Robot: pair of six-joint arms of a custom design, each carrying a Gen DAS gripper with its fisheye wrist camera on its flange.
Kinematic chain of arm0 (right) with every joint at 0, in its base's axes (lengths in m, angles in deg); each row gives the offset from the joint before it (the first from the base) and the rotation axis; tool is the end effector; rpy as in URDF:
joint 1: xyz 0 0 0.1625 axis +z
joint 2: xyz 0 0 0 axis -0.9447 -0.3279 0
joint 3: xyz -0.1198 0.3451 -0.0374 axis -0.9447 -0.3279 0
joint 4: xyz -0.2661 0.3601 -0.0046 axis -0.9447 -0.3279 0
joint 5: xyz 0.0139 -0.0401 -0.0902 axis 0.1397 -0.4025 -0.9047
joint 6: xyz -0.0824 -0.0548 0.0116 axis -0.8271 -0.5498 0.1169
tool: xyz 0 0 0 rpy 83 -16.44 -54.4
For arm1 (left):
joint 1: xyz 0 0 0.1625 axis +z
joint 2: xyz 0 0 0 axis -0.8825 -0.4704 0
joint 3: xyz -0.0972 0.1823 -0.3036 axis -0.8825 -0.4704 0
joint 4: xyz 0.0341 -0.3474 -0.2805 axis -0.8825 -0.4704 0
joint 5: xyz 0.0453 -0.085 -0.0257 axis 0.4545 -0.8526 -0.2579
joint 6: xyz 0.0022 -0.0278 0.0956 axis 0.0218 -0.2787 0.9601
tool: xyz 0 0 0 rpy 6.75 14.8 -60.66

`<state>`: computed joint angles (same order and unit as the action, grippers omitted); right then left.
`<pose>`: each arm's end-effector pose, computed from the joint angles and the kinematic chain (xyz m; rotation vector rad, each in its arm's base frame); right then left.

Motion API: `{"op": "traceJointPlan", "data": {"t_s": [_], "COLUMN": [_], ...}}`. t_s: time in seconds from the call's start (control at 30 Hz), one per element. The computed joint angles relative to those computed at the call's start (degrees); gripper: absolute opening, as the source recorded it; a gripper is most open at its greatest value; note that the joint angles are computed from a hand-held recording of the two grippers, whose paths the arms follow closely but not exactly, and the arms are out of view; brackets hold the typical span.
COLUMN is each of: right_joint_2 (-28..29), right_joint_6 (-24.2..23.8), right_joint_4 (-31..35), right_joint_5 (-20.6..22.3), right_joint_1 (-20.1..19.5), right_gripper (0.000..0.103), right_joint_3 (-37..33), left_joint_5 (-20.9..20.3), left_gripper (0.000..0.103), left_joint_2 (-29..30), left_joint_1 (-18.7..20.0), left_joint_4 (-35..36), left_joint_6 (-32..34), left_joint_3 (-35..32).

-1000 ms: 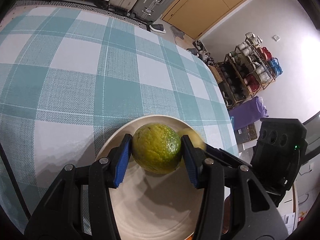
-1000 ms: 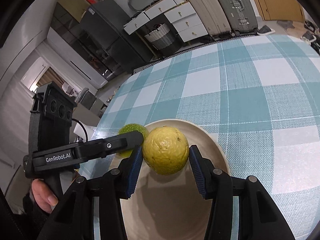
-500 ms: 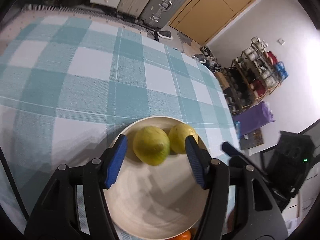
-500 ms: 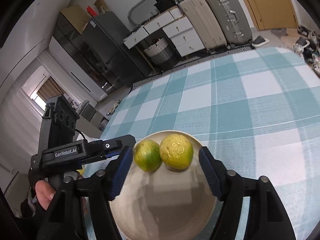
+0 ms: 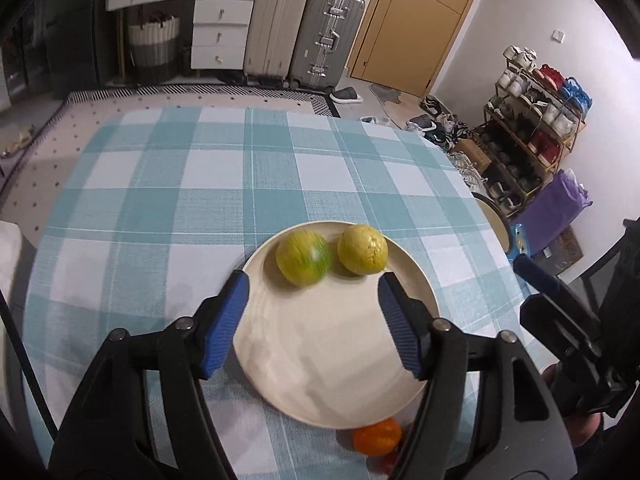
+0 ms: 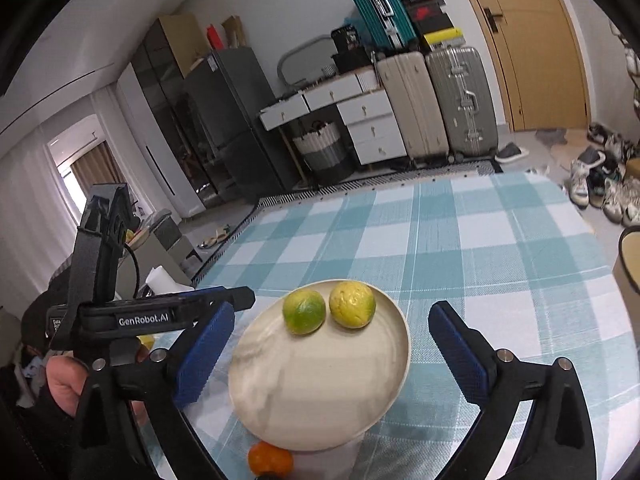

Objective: Organize fruits
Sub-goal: 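Open both grippers and withdraw them from the plate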

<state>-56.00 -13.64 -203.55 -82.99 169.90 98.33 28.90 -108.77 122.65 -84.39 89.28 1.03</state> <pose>0.2246 -0.6612 0.1566 0.6220 -2.6209 1.1134 -0.1819 -0.7146 0.2070 0.4668 2.5128 -0.7958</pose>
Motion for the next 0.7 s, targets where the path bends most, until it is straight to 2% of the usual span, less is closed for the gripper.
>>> {"op": "traceJointPlan", "data": {"t_s": [0.13,0.33,0.57,0.7], "right_joint_2": [-1.19,-2.61,-4.19,-4.86], "right_joint_6": [-1.44,-4.02,-4.01,-4.04], "right_joint_4": [-2.31,-4.95,-6.91,-7.83], "right_joint_5": [-1.1,-1.77,-2.29,-2.7], "right_joint_1": [0.78,1.78,2.38,2.6], "right_gripper": [0.103,0.103,0.103,0.103], "right_joint_3": [2.27,5.36,8.56,9.95], "left_joint_5": [3.87,6.16,9.64,9.96], "left_gripper": [0.079,0.082,0.09,0.101], "left_joint_2": [-2.24,-4.71,-7.36,-9.03], "left_joint_1": [-1.94,-3.46,-4.97,-5.25], "left_joint_4": [-2.77,-5.32,-11.45,-12.66], "left_joint_6": [0.74,0.56,2.75,2.09], "left_joint_3": [4.19,8.42,14.39,16.88]}}
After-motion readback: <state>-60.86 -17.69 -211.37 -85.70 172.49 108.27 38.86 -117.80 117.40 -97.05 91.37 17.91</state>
